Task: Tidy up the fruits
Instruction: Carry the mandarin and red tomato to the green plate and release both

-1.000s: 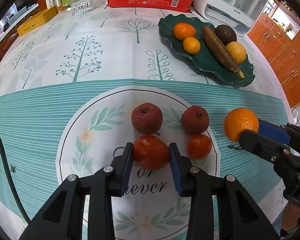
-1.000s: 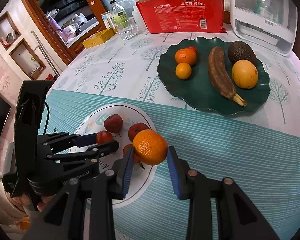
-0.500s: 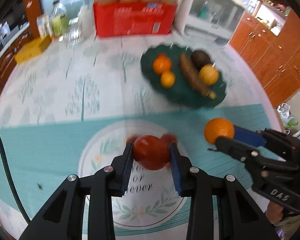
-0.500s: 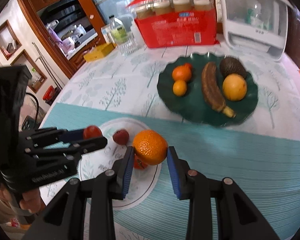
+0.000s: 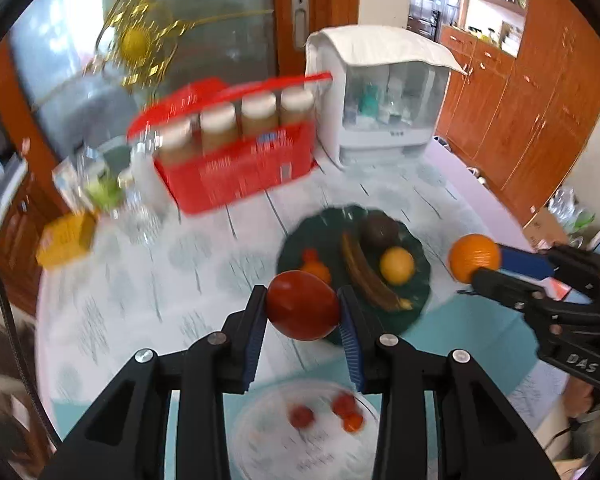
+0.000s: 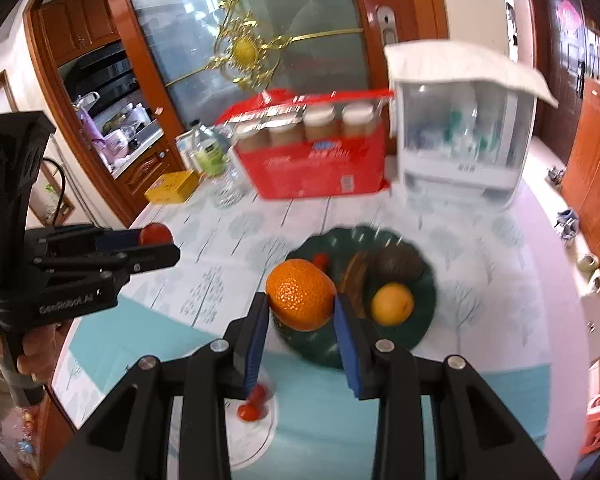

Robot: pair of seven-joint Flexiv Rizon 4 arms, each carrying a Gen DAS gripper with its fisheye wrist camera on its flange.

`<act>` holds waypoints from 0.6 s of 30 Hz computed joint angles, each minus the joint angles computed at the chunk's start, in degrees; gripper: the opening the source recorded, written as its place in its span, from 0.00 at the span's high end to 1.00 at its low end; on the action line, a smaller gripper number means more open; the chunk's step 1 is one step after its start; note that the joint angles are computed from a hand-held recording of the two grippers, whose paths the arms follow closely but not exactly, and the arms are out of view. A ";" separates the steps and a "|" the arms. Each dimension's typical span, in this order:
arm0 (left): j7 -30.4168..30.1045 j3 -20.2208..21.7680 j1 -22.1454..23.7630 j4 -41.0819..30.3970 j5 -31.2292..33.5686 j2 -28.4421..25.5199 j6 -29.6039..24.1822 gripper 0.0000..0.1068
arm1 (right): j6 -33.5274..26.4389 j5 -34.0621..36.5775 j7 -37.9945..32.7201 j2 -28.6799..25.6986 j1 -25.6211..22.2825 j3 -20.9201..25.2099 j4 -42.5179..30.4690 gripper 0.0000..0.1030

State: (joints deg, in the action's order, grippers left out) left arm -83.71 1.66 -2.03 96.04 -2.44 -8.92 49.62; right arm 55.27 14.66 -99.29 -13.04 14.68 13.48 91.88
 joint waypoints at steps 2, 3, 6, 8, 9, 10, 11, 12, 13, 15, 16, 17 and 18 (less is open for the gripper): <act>1.43 -0.37 0.26 -4.32 1.34 -2.72 -1.70 0.68 | -0.25 -1.75 1.06 -1.83 0.53 -0.81 -2.36 0.68; 2.66 -0.62 0.44 -6.54 1.43 -4.34 -2.81 0.68 | -0.49 -2.27 1.30 -2.65 0.58 -0.95 -3.29 0.68; 4.61 -0.72 0.27 -11.70 2.07 -8.61 -5.57 0.68 | -1.48 -3.66 2.36 -5.28 0.68 -1.10 -5.42 0.68; 6.32 -0.77 0.09 -14.89 2.58 -11.94 -7.29 0.68 | -2.48 -3.75 2.77 -7.04 0.53 -0.81 -6.32 0.68; 7.31 -0.83 0.03 -16.59 2.67 -13.83 -8.37 0.68 | -2.93 -3.75 3.06 -7.83 0.46 -0.69 -6.43 0.68; 8.07 -0.84 -0.06 -17.67 2.59 -15.23 -9.06 0.68 | -3.42 -3.71 3.34 -8.66 0.41 -0.54 -6.59 0.68; 9.12 -0.96 -0.09 -19.13 2.46 -17.05 -10.09 0.68 | -3.67 -3.59 3.53 -9.16 0.33 -0.32 -6.42 0.68; 10.01 -0.94 -0.27 -20.47 2.61 -18.83 -10.92 0.68 | -4.08 -3.35 3.67 -9.92 0.26 -0.07 -6.38 0.68; 10.76 -0.86 -0.40 -21.13 2.61 -20.00 -11.39 0.68 | -4.47 -3.11 3.78 -10.70 0.17 0.14 -6.45 0.68; 12.71 -0.89 -0.68 -23.63 2.70 -23.34 -13.47 0.68 | -5.12 -2.70 3.87 -12.15 0.03 0.53 -6.45 0.68; 13.30 -0.81 -0.86 -24.53 2.66 -24.49 -14.31 0.68 | -5.52 -2.51 3.95 -13.02 -0.01 0.70 -6.46 0.68; 13.98 -0.77 -1.01 -25.65 2.66 -26.02 -15.36 0.68 | -5.94 -2.20 3.89 -13.78 -0.15 0.95 -6.47 0.68; 14.34 -0.64 -1.23 -26.41 2.72 -27.30 -15.99 0.68 | -6.34 -1.87 3.72 -14.39 -0.36 1.20 -6.56 0.68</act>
State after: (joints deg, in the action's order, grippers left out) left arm -69.37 1.02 -3.26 69.64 0.28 -36.22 33.62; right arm 48.93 12.79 -95.58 -27.43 14.32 14.68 85.32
